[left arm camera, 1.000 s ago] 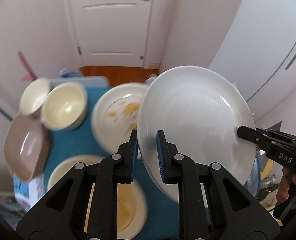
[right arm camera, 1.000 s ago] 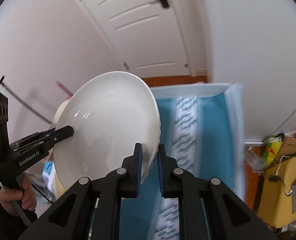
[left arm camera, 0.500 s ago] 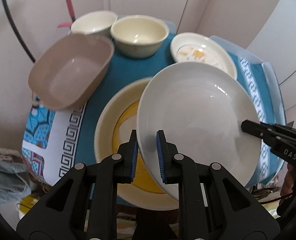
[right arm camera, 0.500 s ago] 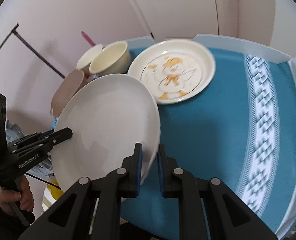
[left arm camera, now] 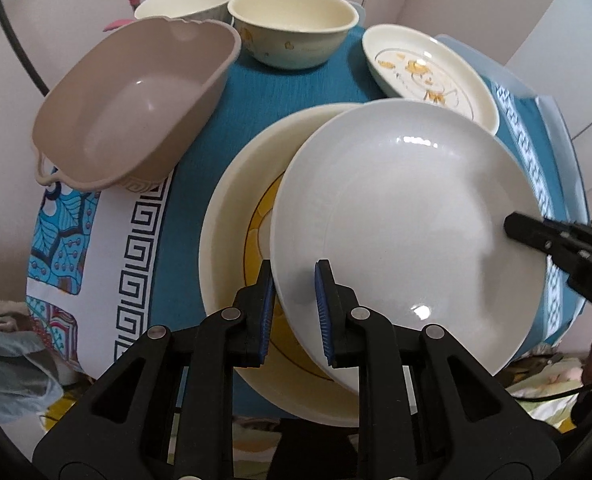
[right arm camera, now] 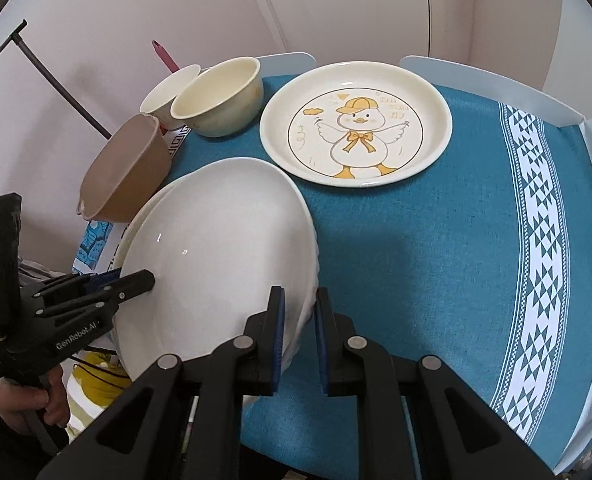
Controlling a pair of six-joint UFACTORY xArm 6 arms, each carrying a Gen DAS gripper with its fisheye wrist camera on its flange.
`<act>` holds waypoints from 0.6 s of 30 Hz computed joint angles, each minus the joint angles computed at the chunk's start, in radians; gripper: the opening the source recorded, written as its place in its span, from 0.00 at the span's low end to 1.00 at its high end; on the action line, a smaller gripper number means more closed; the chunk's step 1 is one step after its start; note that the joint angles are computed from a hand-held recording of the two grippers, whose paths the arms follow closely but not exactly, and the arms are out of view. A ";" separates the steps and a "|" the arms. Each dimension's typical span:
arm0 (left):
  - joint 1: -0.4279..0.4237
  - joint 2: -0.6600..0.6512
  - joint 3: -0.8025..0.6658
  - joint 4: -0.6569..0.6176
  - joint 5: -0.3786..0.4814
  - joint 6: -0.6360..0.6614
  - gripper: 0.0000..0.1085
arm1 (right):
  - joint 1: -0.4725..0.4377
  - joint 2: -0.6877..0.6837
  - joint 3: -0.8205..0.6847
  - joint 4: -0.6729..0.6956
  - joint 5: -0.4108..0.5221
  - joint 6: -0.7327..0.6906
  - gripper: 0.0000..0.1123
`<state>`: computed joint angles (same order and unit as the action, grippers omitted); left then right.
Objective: Organize plates and bowls
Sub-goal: 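Carry the white plate with both tools and lower it onto the lion plate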
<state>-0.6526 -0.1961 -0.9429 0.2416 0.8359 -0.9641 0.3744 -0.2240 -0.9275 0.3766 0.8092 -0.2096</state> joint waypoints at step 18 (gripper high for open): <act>-0.089 0.117 -0.176 0.216 0.286 0.029 0.16 | 0.054 -0.002 0.030 -0.130 -0.049 0.071 0.12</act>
